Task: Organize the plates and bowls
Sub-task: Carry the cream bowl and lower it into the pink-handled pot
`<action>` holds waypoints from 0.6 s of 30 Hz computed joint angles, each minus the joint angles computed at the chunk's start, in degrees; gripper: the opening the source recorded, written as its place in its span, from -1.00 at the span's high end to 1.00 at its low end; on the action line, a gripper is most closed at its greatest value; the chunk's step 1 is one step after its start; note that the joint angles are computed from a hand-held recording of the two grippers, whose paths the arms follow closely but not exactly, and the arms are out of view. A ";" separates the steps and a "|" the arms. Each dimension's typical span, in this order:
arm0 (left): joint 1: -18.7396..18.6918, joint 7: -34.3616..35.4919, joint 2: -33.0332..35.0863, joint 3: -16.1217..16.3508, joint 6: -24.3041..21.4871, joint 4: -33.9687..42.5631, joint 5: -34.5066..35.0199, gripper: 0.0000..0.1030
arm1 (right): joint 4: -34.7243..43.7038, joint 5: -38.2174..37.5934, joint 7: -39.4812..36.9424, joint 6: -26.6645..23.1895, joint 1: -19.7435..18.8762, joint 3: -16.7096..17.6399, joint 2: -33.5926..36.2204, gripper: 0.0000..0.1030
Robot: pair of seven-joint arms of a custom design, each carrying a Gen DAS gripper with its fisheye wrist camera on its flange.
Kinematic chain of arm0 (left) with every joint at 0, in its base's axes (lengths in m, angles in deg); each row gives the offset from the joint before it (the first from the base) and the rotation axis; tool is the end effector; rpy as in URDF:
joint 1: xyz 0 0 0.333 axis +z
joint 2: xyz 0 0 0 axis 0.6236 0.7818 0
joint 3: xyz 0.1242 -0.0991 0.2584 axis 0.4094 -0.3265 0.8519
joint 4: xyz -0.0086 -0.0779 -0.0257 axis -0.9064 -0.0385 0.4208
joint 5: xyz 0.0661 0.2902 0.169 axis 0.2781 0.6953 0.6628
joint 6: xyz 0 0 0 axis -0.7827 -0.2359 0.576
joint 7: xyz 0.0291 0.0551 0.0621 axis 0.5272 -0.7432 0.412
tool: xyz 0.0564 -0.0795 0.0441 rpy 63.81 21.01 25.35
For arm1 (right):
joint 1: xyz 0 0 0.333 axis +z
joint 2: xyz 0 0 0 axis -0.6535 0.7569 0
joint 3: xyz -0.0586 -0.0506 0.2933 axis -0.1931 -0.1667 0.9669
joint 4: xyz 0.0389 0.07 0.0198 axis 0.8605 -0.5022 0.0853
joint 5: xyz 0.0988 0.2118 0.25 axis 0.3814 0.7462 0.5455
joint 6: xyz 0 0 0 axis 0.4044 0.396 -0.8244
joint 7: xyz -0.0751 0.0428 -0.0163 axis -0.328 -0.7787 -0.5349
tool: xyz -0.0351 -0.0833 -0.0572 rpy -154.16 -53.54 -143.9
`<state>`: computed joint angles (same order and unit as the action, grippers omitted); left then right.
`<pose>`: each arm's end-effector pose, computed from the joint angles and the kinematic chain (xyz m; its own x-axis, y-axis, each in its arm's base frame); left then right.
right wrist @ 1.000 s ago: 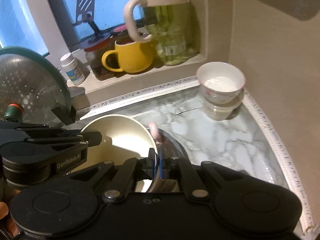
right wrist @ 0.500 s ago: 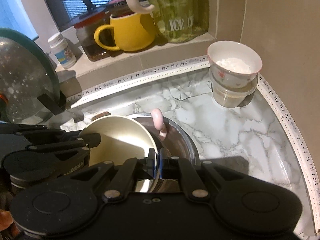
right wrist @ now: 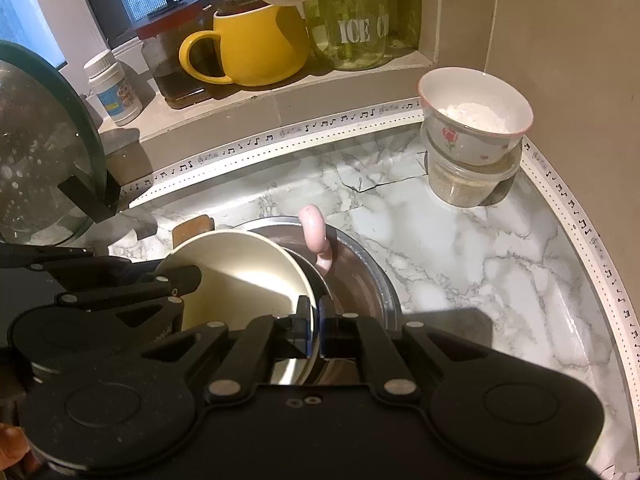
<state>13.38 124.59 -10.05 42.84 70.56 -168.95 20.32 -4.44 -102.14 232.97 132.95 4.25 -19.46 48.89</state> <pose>0.5023 -0.3730 0.3949 -0.3816 -0.9197 -0.0927 -0.7523 0.3673 -0.5469 0.4986 0.4895 0.4365 -0.0557 -0.9903 -0.1270 -0.9123 0.1021 -0.3965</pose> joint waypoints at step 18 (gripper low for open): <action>1.13 0.35 -0.58 -0.48 1.27 -1.61 -2.72 0.84 | -6.17 1.82 -0.29 4.85 -1.22 0.87 -3.57 0.46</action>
<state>14.51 124.94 -10.63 42.36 71.83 -170.56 17.61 -10.61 -100.32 232.68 137.80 3.03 -18.60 45.32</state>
